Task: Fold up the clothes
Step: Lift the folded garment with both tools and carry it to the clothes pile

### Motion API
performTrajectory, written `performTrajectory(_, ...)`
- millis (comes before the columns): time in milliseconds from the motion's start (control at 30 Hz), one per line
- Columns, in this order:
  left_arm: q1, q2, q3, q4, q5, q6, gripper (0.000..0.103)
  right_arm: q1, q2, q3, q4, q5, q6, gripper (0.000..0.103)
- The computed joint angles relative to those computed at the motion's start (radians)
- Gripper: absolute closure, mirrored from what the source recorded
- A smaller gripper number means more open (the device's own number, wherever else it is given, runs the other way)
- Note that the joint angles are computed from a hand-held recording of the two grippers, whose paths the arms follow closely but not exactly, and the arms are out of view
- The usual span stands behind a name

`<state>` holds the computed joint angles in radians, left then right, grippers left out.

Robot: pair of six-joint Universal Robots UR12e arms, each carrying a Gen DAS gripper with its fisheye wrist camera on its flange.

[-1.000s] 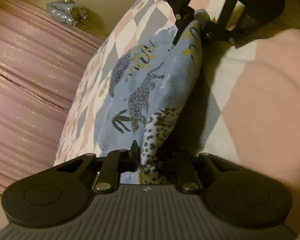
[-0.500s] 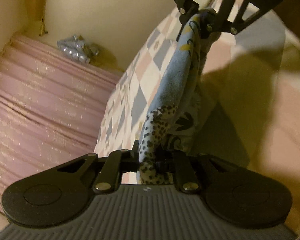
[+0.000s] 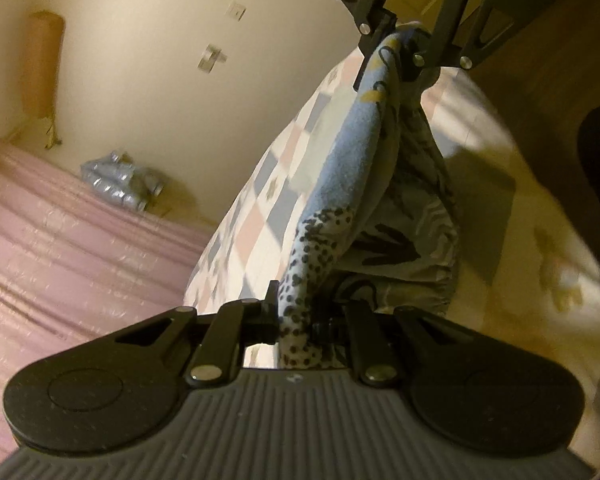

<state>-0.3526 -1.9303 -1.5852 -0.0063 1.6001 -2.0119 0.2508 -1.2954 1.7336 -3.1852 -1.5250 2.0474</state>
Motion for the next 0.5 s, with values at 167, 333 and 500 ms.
performTrajectory(167,-0.007,-0.052,0.101,-0.089,-0.097,0.034,0.091,-0.034,-0.039,0.022,0.030,-0.020,0.036,0.094)
performTrajectory(333,-0.016,-0.177,0.303,-0.182,-0.170,0.080,0.091,-0.086,-0.047,0.002,0.086,-0.023,0.085,0.094)
performTrajectory(500,-0.024,-0.375,0.631,-0.262,-0.212,0.142,0.091,-0.156,0.011,-0.113,0.181,0.003,0.167,0.094)
